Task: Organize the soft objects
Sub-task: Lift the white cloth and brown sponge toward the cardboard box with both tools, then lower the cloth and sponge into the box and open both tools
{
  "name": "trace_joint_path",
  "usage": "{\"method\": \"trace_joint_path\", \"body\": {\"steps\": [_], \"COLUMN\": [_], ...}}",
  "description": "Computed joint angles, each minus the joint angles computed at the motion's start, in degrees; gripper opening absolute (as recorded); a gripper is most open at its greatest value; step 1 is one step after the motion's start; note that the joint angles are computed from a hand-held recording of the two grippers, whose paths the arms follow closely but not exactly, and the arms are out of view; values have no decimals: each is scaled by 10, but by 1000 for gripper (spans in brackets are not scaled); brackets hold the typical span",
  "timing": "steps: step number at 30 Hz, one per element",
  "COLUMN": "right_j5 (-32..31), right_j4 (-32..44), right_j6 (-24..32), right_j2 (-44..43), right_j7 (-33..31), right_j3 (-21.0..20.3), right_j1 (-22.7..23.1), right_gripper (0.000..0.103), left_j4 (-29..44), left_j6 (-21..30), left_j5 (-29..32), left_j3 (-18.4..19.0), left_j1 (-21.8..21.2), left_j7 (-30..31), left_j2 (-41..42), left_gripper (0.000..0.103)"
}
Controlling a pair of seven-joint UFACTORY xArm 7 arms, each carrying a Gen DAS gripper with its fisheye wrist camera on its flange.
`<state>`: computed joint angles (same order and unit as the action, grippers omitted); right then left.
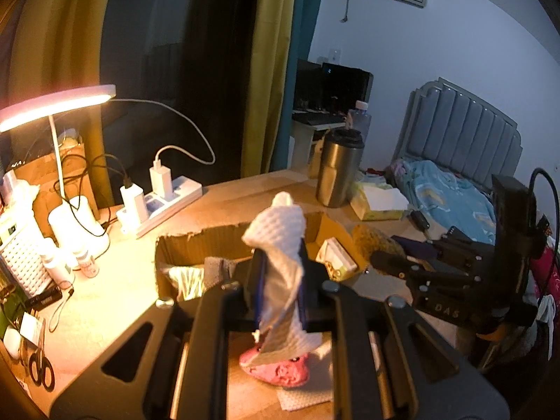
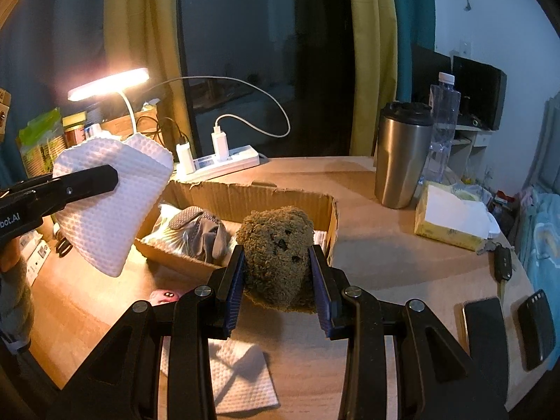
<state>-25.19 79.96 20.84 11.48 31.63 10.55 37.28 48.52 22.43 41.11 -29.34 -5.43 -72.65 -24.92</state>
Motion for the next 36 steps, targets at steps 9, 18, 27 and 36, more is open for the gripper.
{"method": "trace_joint_path", "body": {"steps": [9, 18, 27, 36], "right_j5": [23, 60, 94, 119], "right_j4": [60, 125, 208, 289], "right_j6": [6, 18, 47, 84], "right_j2": [48, 101, 163, 222], "right_j7": [-35, -82, -130, -163], "right_j3": [-7, -13, -18, -25], "right_j1": [3, 14, 33, 52], "right_gripper": [38, 38, 38, 38], "left_j4": [17, 15, -4, -20], "left_j6": [-12, -23, -39, -63], "left_j5": [25, 50, 66, 66], "left_j3": [13, 46, 74, 93], "left_j1": [11, 7, 10, 17], "left_j7": [-7, -19, -29, -29], "left_j2": [34, 58, 71, 86], "left_gripper": [15, 15, 15, 15]}}
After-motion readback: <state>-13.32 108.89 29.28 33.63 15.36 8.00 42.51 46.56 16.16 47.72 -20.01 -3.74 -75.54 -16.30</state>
